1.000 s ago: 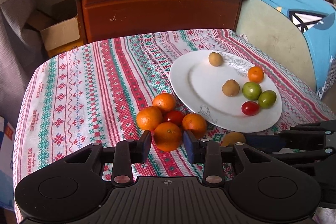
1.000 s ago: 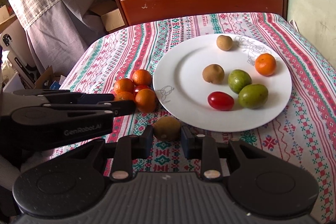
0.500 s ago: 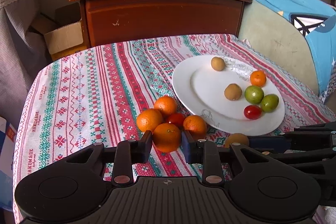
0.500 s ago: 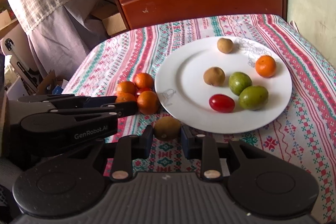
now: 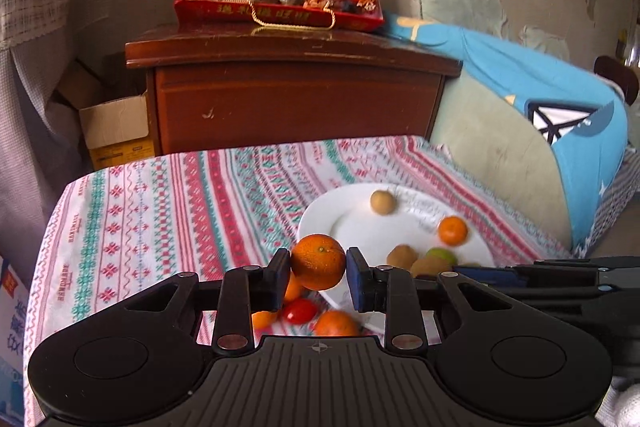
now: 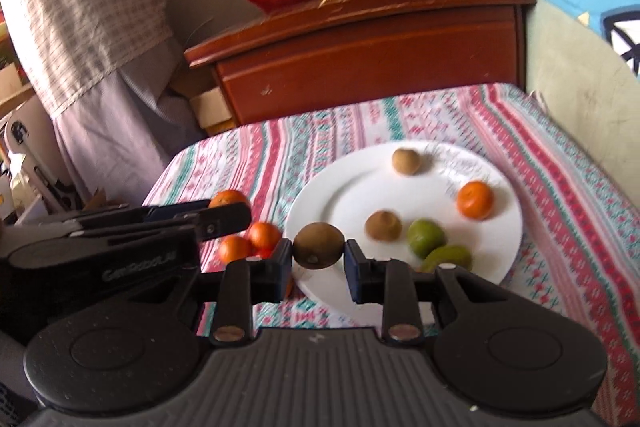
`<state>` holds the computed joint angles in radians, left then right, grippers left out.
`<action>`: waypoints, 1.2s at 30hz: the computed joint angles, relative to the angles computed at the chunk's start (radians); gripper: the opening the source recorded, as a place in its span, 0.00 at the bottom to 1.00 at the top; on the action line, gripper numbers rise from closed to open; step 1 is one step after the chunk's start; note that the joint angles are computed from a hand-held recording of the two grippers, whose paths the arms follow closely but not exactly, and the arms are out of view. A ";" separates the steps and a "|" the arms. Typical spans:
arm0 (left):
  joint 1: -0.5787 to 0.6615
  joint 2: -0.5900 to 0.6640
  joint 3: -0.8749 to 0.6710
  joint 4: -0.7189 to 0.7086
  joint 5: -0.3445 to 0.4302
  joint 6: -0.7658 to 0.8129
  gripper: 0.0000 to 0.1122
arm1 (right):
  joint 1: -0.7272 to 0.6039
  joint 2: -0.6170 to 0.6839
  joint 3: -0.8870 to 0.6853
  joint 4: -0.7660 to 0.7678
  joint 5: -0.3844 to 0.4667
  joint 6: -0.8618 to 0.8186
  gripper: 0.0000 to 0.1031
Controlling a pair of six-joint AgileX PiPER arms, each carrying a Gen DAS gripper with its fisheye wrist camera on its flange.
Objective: Organize fruits
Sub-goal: 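Grasp a mandarin orange with the left tool while the right tool grasps a brown kiwi, then lower both fruits onto the white plate and open both tools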
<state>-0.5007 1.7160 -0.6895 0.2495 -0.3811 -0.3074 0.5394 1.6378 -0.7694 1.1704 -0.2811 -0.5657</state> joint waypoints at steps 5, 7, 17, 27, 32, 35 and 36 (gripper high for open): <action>-0.022 0.038 -0.044 -0.038 0.000 0.019 0.24 | -0.035 0.003 -0.011 0.013 -0.018 -0.011 0.27; -0.034 0.058 -0.063 -0.062 0.002 0.031 0.24 | -0.059 0.009 -0.015 -0.009 -0.017 0.019 0.27; -0.078 0.152 -0.158 -0.065 0.038 -0.020 0.24 | -0.137 0.061 -0.024 -0.059 -0.025 0.108 0.27; -0.104 0.186 -0.205 -0.064 0.076 -0.043 0.27 | -0.149 0.073 -0.025 -0.014 -0.029 0.104 0.31; -0.114 0.154 -0.211 -0.152 0.128 0.059 0.32 | -0.145 0.057 -0.018 0.006 -0.031 0.094 0.34; -0.115 0.129 -0.217 -0.313 0.181 0.219 0.33 | -0.140 0.050 -0.014 0.000 -0.030 0.096 0.35; -0.107 0.121 -0.221 -0.312 0.198 0.218 0.33 | -0.138 0.048 -0.012 -0.007 -0.028 0.103 0.36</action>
<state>-0.6077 1.8375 -0.9104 -0.0625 -0.1832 -0.0898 0.4012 1.6853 -0.7810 1.1632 -0.3091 -0.4631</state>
